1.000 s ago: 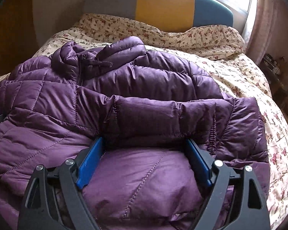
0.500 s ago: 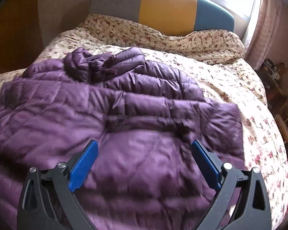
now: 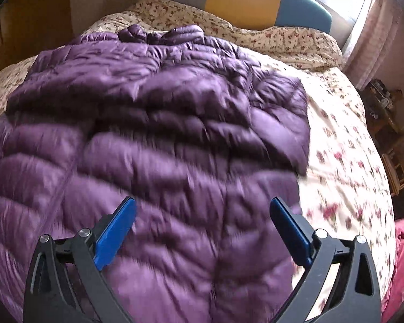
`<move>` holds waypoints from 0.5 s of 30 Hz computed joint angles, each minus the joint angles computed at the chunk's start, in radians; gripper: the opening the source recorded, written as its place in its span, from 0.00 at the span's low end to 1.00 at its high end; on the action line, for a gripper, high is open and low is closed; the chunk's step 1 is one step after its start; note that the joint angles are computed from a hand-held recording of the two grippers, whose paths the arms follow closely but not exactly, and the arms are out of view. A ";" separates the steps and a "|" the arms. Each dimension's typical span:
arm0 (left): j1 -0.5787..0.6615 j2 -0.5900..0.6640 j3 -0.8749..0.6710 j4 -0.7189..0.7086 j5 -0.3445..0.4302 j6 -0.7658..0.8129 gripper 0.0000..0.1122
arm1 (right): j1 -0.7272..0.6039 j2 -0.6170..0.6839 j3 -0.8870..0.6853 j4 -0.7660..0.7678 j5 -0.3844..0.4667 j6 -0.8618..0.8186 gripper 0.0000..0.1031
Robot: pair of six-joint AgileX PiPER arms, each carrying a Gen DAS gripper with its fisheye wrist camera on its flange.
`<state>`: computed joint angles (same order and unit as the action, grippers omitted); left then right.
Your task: Fold large clothes
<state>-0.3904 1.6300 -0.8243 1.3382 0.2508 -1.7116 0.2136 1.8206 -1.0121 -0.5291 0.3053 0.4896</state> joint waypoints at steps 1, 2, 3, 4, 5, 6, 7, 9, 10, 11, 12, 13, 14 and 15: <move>0.001 -0.014 0.020 0.020 -0.002 -0.025 0.71 | -0.002 -0.018 0.031 -0.011 -0.008 0.009 0.96; 0.003 -0.035 0.051 0.044 -0.009 -0.055 0.71 | -0.005 -0.033 0.060 -0.021 -0.015 0.017 0.96; -0.004 -0.047 0.066 0.061 -0.003 -0.078 0.71 | -0.005 -0.043 0.080 -0.036 -0.018 0.031 0.96; -0.009 -0.060 0.086 0.089 0.005 -0.109 0.71 | -0.008 -0.057 0.105 -0.052 -0.025 0.045 0.96; -0.011 -0.076 0.107 0.109 0.007 -0.131 0.71 | -0.012 -0.072 0.129 -0.061 -0.032 0.052 0.96; -0.012 -0.089 0.123 0.113 0.006 -0.137 0.71 | -0.016 -0.082 0.144 -0.068 -0.037 0.058 0.96; -0.013 -0.101 0.138 0.122 0.007 -0.150 0.71 | -0.021 -0.098 0.166 -0.076 -0.042 0.068 0.96; -0.013 -0.124 0.171 0.150 0.001 -0.180 0.71 | -0.030 -0.125 0.194 -0.071 -0.046 0.064 0.96; -0.014 -0.136 0.188 0.153 0.001 -0.183 0.71 | -0.035 -0.143 0.214 -0.075 -0.050 0.066 0.96; -0.018 -0.142 0.199 0.155 0.002 -0.188 0.71 | -0.041 -0.158 0.232 -0.081 -0.055 0.069 0.96; -0.017 -0.150 0.212 0.162 -0.002 -0.195 0.71 | -0.043 -0.169 0.245 -0.095 -0.055 0.080 0.96; -0.017 -0.158 0.226 0.163 -0.005 -0.197 0.71 | -0.051 -0.185 0.263 -0.102 -0.056 0.082 0.96; -0.020 -0.163 0.237 0.166 -0.005 -0.206 0.71 | -0.057 -0.197 0.277 -0.101 -0.060 0.079 0.96; -0.018 -0.170 0.251 0.178 -0.012 -0.220 0.71 | -0.065 -0.209 0.290 -0.096 -0.064 0.073 0.96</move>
